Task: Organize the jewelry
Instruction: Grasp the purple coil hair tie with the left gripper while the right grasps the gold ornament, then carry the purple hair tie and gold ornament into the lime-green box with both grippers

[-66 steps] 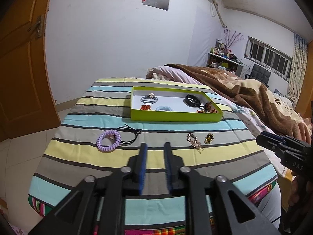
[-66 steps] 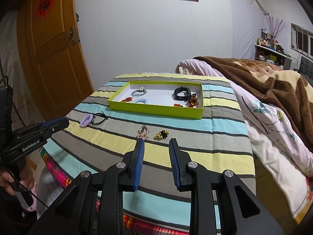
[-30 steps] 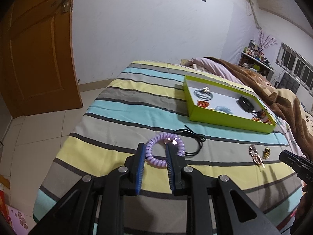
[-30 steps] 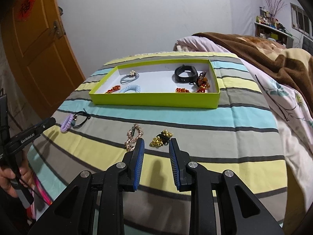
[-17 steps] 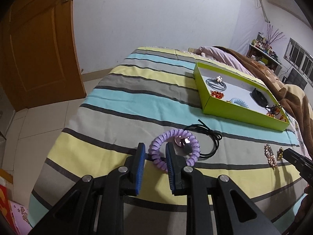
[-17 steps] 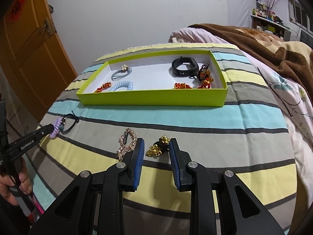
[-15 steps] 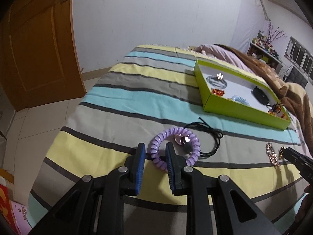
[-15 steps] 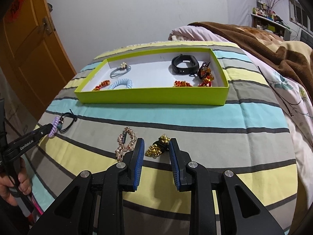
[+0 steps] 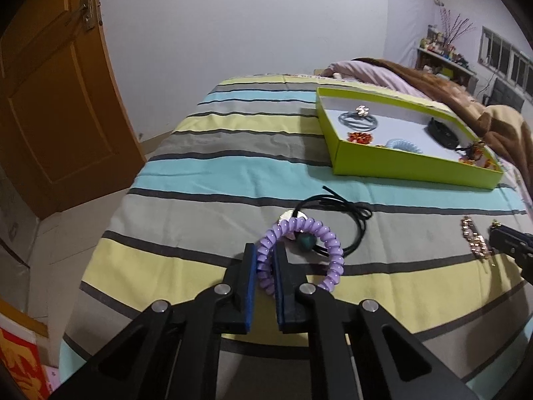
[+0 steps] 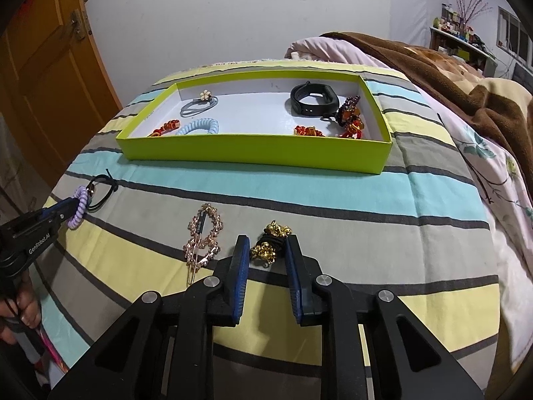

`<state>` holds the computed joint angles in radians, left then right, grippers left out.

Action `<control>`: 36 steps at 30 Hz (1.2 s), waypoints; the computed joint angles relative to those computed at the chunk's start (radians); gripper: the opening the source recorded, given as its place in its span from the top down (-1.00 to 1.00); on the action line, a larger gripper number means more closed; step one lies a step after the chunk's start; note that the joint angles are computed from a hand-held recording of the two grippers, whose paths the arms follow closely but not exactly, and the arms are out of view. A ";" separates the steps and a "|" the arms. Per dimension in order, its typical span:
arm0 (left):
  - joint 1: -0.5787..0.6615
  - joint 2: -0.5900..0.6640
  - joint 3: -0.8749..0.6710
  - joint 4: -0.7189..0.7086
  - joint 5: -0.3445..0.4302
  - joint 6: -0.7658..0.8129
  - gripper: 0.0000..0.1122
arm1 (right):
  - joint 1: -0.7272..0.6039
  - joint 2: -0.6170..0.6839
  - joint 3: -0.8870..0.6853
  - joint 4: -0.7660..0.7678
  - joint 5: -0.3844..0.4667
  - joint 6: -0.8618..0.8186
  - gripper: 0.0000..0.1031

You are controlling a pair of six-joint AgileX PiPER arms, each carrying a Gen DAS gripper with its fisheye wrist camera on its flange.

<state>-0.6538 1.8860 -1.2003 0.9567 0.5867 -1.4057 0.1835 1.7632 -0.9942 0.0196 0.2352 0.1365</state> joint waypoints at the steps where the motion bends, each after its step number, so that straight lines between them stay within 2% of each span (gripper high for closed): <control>1: 0.004 -0.009 0.012 0.004 -0.019 -0.009 0.83 | -0.003 -0.005 0.007 0.014 -0.005 -0.015 0.57; 6: -0.001 -0.067 0.093 0.089 -0.081 -0.127 0.83 | -0.016 -0.042 0.048 0.147 -0.032 -0.146 0.58; 10: -0.027 -0.108 0.132 0.152 -0.081 -0.208 0.83 | -0.020 -0.086 0.081 0.213 -0.052 -0.216 0.57; 16: -0.067 -0.148 0.126 0.173 -0.059 -0.231 0.83 | -0.026 -0.173 0.134 0.321 -0.076 -0.331 0.57; 19: -0.097 -0.159 0.110 0.188 -0.040 -0.239 0.83 | -0.025 -0.214 0.154 0.322 -0.085 -0.335 0.57; 26: -0.157 -0.173 0.068 0.211 -0.014 -0.232 0.83 | -0.018 -0.316 0.193 0.183 -0.091 -0.206 0.57; 36: -0.194 -0.147 -0.014 0.200 0.005 -0.175 0.83 | -0.035 -0.366 0.202 0.219 -0.089 -0.264 0.57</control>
